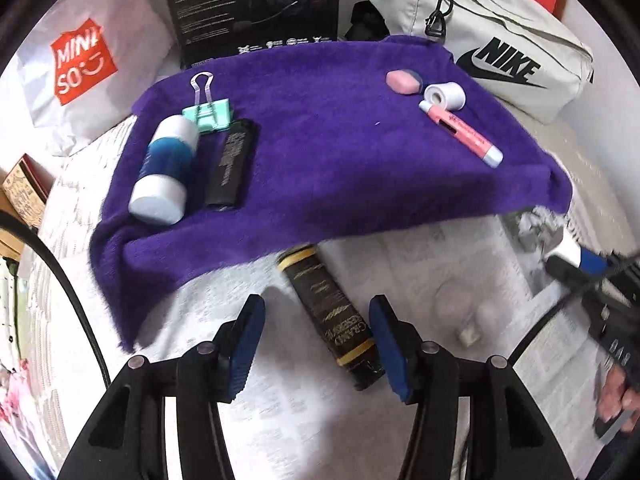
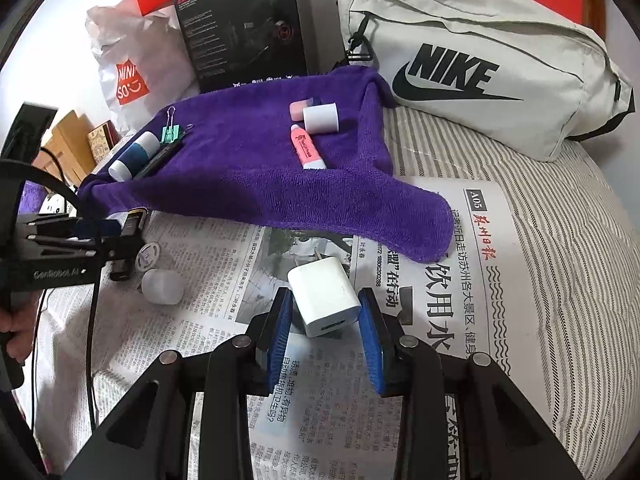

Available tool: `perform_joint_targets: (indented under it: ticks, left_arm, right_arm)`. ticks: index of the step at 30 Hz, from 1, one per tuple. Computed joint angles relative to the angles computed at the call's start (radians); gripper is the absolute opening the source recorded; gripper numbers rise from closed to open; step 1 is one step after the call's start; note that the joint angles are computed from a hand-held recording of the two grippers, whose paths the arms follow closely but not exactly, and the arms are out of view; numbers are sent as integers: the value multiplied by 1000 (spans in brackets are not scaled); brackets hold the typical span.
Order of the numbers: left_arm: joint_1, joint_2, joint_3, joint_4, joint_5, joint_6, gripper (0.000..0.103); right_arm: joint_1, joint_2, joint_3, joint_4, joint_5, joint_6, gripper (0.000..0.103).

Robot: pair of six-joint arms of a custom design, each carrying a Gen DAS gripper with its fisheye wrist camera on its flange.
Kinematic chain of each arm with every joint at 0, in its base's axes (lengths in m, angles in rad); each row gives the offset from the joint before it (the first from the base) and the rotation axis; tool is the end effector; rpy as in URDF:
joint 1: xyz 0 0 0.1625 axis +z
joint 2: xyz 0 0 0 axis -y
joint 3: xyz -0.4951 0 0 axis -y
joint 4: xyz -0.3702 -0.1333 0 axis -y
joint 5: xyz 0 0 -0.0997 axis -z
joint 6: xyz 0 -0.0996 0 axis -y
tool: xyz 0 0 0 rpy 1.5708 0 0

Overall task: Organize rigid objects
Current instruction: 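Grasp gold-and-black bottle with left tool while right lifts the charger plug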

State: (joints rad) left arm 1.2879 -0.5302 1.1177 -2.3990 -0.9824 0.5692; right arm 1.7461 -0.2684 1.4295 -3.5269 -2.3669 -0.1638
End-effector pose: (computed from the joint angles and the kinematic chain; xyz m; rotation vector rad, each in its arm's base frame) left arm -0.0567 -0.8706 0.1510 0.9575 2.3332 -0.1927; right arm 0.1910 -0.7221 -0.0234 -0.0116 -2.2299 0.9273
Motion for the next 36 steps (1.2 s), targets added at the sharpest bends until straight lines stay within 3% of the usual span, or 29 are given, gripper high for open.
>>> perform_joint_targets:
  ticks: [10, 14, 16, 22, 36]
  left_arm:
    - [22, -23, 11, -25, -19, 41, 49]
    - [23, -22, 12, -18, -63, 72, 27]
    - [22, -22, 16, -22, -66, 83, 23]
    - [23, -32, 30, -20, -75, 94, 23]
    - [29, -40, 32, -16, -90, 105, 23]
  right_arm:
    - [7, 30, -35, -35, -41, -62, 34]
    - [5, 26, -32, -31, -32, -65, 35]
    - [4, 25, -32, -28, -28, -72, 36]
    - [-5, 16, -34, -13, -2, -79, 38]
    - [8, 31, -60, 15, -56, -101, 35]
